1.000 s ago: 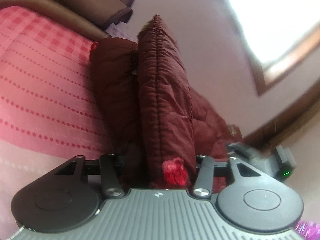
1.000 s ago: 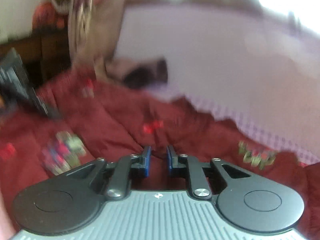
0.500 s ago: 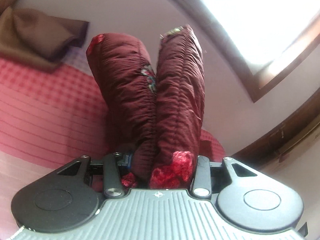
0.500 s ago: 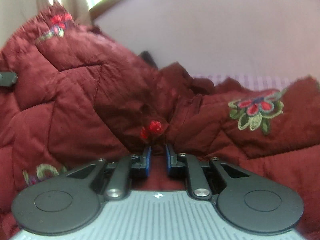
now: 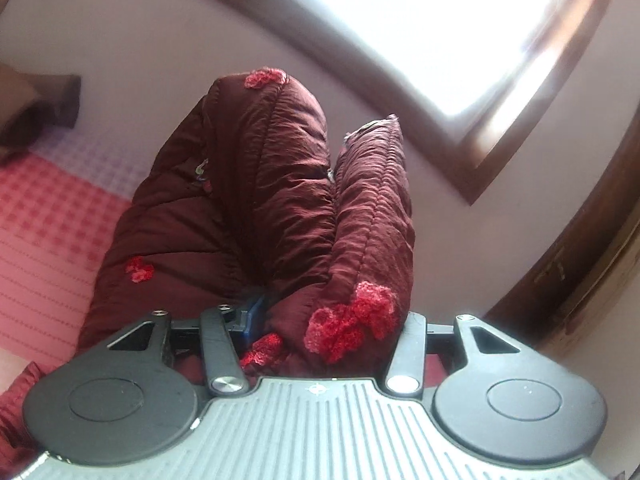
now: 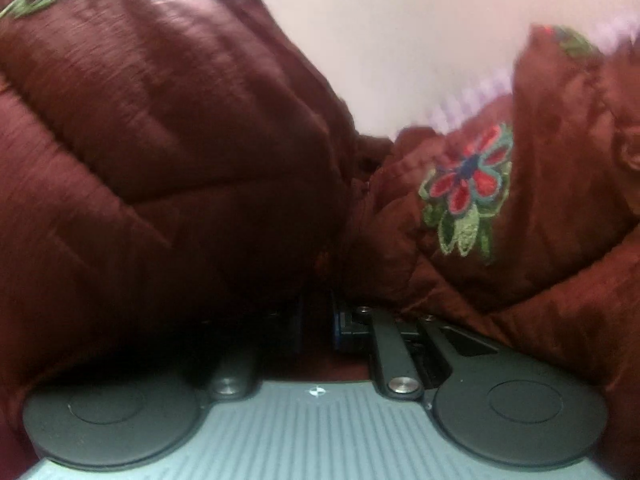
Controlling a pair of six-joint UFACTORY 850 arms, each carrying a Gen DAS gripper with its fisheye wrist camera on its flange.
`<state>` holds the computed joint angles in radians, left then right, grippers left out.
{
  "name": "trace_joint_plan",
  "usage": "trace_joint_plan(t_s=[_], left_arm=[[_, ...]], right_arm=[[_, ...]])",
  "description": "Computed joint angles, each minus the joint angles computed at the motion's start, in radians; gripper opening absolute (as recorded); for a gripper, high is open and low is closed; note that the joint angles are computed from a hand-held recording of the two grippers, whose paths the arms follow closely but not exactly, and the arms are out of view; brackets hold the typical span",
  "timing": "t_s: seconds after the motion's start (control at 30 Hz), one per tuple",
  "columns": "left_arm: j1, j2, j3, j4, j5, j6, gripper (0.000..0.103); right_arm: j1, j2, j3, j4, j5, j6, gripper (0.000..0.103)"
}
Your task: Fold large clothes
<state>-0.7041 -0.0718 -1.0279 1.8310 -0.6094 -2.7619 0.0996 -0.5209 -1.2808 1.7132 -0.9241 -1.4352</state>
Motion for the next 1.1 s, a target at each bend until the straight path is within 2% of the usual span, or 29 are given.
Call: trace_joint_plan(t_s=[0.1,0.2,0.3,0.4,0.5,0.63,0.73,0.77,0.8,0.83,0.87,1.0,1.07,1.1], left_arm=[[-0.03,-0.027,-0.014,-0.01,-0.081,0.055,0.05],[-0.028,-0.024,-0.013,-0.022,-0.082,0.047,0.05],[-0.029,-0.046,-0.042,-0.062,-0.076,0.076,0.05],[-0.038,-0.101,-0.095,-0.092,-0.073,0.133,0.05],[-0.044,-0.166,-0.145,-0.094,-0.056,0.127,0.05],[-0.075,-0.266,-0.22,-0.108,-0.101,0.181,0.05],[-0.103,-0.332,-0.267,-0.112,-0.156,0.258,0.05],[-0.116,-0.351,-0.279,-0.114,-0.187,0.289,0.05],[-0.124,-0.365,-0.288,-0.114,-0.209,0.311,0.051],[-0.132,-0.379,-0.297,-0.117,-0.23,0.337,0.052],[-0.137,-0.388,-0.303,-0.117,-0.245,0.356,0.053],[-0.149,-0.407,-0.306,-0.091,-0.275,0.386,0.062],[-0.165,-0.414,-0.312,-0.083,-0.283,0.415,0.068],[-0.165,-0.406,-0.301,-0.062,-0.265,0.414,0.078]], right_arm=[[-0.019,0.007,-0.014,-0.062,0.003,0.08,0.013],[-0.064,0.064,0.028,-0.105,-0.014,0.106,0.014],[-0.126,0.153,0.121,-0.07,-0.021,-0.036,0.016],[-0.188,0.236,0.223,0.016,0.041,-0.213,0.016],[-0.268,0.208,0.233,0.014,-0.056,-0.143,0.016],[-0.348,0.173,0.218,0.009,-0.176,-0.068,0.017],[-0.389,0.152,0.183,-0.008,-0.28,-0.016,0.032],[-0.396,0.149,0.171,-0.013,-0.303,0.002,0.043],[-0.403,0.142,0.15,-0.027,-0.332,0.028,0.061],[-0.412,0.137,0.132,-0.05,-0.361,0.055,0.071],[-0.411,0.131,0.11,-0.067,-0.371,0.087,0.085],[-0.379,0.128,0.04,-0.139,-0.328,0.156,0.087],[-0.356,0.141,0.018,-0.164,-0.27,0.137,0.086],[-0.337,0.152,0.013,-0.185,-0.212,0.129,0.077]])
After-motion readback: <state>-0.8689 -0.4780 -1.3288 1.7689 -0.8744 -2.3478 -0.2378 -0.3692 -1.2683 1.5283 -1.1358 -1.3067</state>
